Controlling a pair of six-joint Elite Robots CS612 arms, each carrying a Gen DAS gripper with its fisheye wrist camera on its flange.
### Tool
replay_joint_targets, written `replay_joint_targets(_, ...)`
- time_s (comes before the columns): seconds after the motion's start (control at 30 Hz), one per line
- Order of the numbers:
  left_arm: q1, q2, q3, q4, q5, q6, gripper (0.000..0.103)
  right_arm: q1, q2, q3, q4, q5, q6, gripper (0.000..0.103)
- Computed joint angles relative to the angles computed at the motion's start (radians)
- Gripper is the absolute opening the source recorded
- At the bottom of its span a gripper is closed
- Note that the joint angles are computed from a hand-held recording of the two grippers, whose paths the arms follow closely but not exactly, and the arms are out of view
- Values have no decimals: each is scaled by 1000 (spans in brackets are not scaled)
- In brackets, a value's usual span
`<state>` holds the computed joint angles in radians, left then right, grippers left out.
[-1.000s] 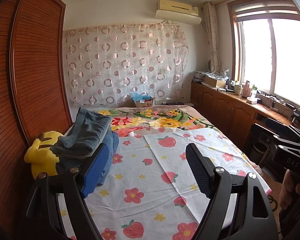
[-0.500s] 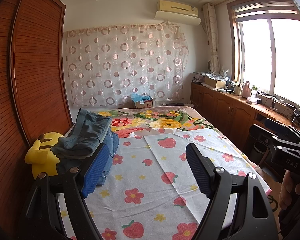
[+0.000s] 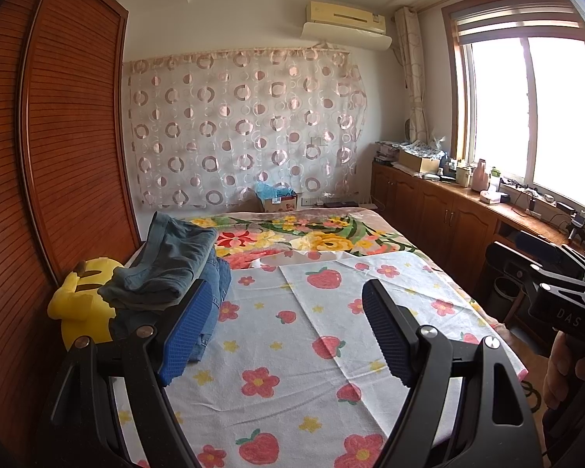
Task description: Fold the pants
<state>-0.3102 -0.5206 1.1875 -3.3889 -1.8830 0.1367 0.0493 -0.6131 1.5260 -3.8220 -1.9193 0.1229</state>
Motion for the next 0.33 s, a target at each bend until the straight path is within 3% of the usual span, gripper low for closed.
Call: replay_joint_targets(0.33,0,1,0,-2,0,-1,80,0,0,2,-3,2,-1,80)
